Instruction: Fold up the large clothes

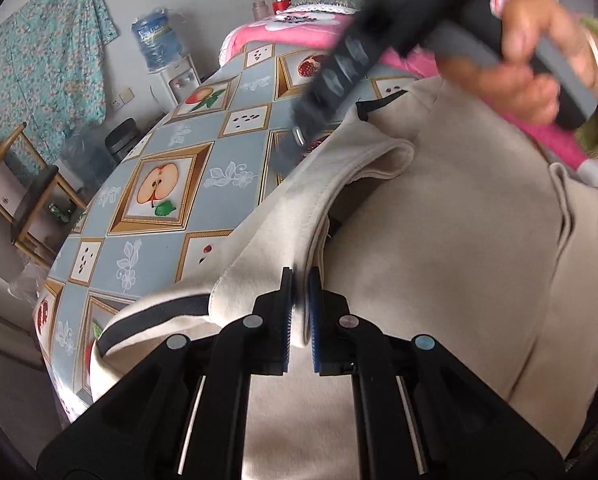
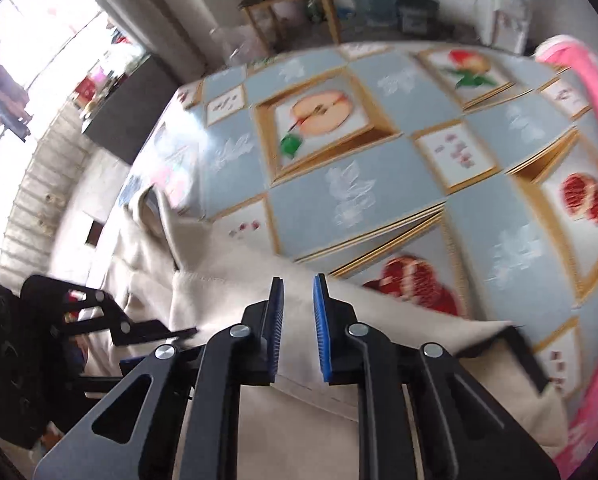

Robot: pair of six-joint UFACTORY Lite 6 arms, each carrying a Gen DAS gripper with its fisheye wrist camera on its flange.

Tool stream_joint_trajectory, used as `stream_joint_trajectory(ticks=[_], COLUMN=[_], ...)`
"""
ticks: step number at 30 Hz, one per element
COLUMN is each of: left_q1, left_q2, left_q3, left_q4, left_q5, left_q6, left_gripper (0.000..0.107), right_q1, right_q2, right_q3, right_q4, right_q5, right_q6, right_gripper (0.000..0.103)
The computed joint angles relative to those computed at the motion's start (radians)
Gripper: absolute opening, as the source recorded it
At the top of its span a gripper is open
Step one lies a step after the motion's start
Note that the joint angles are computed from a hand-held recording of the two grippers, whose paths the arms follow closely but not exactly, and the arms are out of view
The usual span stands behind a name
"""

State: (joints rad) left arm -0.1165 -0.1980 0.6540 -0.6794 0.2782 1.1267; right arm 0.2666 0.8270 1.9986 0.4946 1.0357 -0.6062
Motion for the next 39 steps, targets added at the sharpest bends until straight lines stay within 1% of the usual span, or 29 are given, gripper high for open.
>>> stream_joint_trajectory(ticks=[2,4,5,7,8,9,10,12,15,18,20,21,26,28,31,33,35,37,39], left_q1=[0.046,0.087,0.115,0.184,0.238,0.296,0.36,0.43,0.487,0.501,0.516,0.513,0.451,0.452,0.463,0.441,0.421,0.431,0.458], left_q2=[-0.006,-0.011,-0.008,-0.008,-0.004,0.004,0.023,0.077,0.23,0.393,0.467,0.485,0.529,0.534,0.504,0.521,0.542,0.544,0.538], left_q3=[0.004,0.015,0.028,0.046,0.059,0.072,0.093,0.133,0.234,0.331,0.36,0.366,0.394,0.403,0.405,0.419,0.433,0.411,0.382], left_q4=[-0.084,-0.105,-0.108,-0.159,-0.201,-0.249,-0.291,-0.326,-0.323,-0.317,-0.353,-0.37,-0.401,-0.444,-0.549,-0.539,-0.475,-0.45,-0.461], left_q5=[0.061,0.13,0.179,0.268,0.327,0.389,0.459,0.53,0.611,0.647,0.683,0.685,0.635,0.627,0.631,0.612,0.606,0.631,0.674], left_q6=[0.096,0.116,0.114,0.143,0.162,0.188,0.2,0.168,0.02,-0.14,-0.186,-0.193,-0.243,-0.222,-0.137,-0.166,-0.215,-0.216,-0.189], left_gripper=[0.008,0.01,0.014,0.026,0.037,0.041,0.042,0.044,0.048,0.048,0.048,0.048,0.046,0.046,0.045,0.045,0.046,0.046,0.046], right_q1=[0.013,0.005,0.0,-0.005,-0.008,-0.011,-0.013,-0.012,-0.003,0.005,0.005,0.005,-0.018,-0.031,-0.046,-0.052,-0.057,-0.059,-0.067], right_q2=[-0.074,-0.142,-0.166,-0.2,-0.208,-0.212,-0.214,-0.212,-0.214,-0.229,-0.244,-0.251,-0.254,-0.248,-0.236,-0.223,-0.219,-0.225,-0.237], right_q3=[-0.131,-0.236,-0.272,-0.328,-0.344,-0.355,-0.365,-0.375,-0.403,-0.43,-0.453,-0.464,-0.468,-0.46,-0.44,-0.426,-0.428,-0.446,-0.467], right_q4=[0.002,0.021,0.027,0.032,0.035,0.04,0.046,0.053,0.047,0.04,0.043,0.045,0.084,0.111,0.153,0.174,0.191,0.2,0.209], right_q5=[-0.047,-0.067,-0.069,-0.084,-0.087,-0.091,-0.096,-0.104,-0.134,-0.165,-0.182,-0.188,-0.174,-0.161,-0.148,-0.139,-0.129,-0.129,-0.123], right_q6=[-0.064,-0.106,-0.117,-0.133,-0.138,-0.143,-0.148,-0.149,-0.149,-0.148,-0.151,-0.154,-0.178,-0.192,-0.209,-0.212,-0.225,-0.245,-0.265], right_gripper=[0.013,0.013,0.013,0.013,0.013,0.013,0.013,0.013,0.013,0.013,0.013,0.013,0.013,0.013,0.013,0.013,0.013,0.013,0.013])
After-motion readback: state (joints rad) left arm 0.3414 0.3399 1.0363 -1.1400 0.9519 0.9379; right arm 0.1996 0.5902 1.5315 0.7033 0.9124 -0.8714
